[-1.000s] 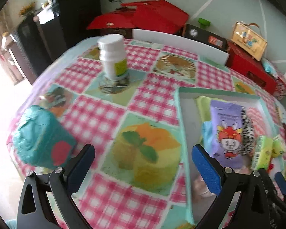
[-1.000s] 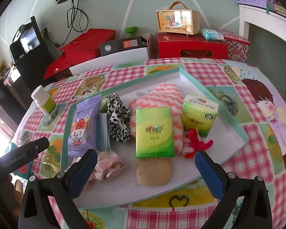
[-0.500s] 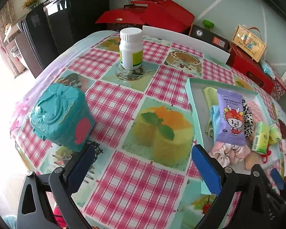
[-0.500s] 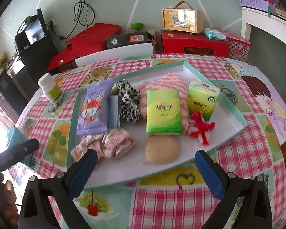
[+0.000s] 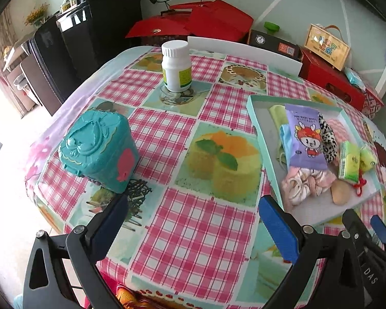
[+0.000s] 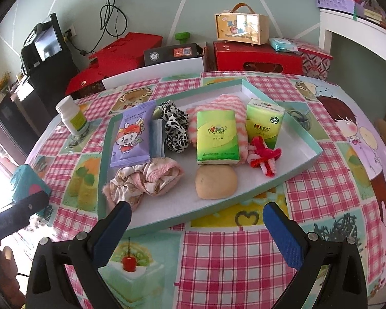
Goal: Organize soft objects
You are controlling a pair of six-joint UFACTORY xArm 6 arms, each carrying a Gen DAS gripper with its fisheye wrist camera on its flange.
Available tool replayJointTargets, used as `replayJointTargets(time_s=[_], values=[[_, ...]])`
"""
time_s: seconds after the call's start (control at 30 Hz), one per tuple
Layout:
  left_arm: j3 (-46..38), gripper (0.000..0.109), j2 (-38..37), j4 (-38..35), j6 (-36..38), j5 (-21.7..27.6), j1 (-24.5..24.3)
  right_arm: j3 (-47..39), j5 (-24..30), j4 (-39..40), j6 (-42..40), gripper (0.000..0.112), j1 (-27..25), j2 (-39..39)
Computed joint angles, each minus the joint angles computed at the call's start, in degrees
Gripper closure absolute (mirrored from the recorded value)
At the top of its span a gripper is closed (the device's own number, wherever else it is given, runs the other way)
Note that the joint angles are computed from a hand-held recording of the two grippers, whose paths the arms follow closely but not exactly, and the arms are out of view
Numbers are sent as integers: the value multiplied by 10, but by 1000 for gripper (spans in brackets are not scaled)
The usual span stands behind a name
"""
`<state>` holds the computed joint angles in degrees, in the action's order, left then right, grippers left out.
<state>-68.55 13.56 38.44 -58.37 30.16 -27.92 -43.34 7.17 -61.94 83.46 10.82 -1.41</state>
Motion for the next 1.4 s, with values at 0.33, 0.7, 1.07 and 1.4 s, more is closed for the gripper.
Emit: replayJointTargets(time_s=[0.33,0.7,1.07,1.4], values=[[22,7,-14,12,4,-2,-5,7,24,8,-11,9,17,-14],[38,7,-24,32,-18,14,-5,3,32,27,-39,9,26,-6],[40,7,-17,6,-8,15,1,1,35,41,-41,9,24,2],[40,7,-17,22,-17,20,-4,-2,46,25,-29,9,29,1]])
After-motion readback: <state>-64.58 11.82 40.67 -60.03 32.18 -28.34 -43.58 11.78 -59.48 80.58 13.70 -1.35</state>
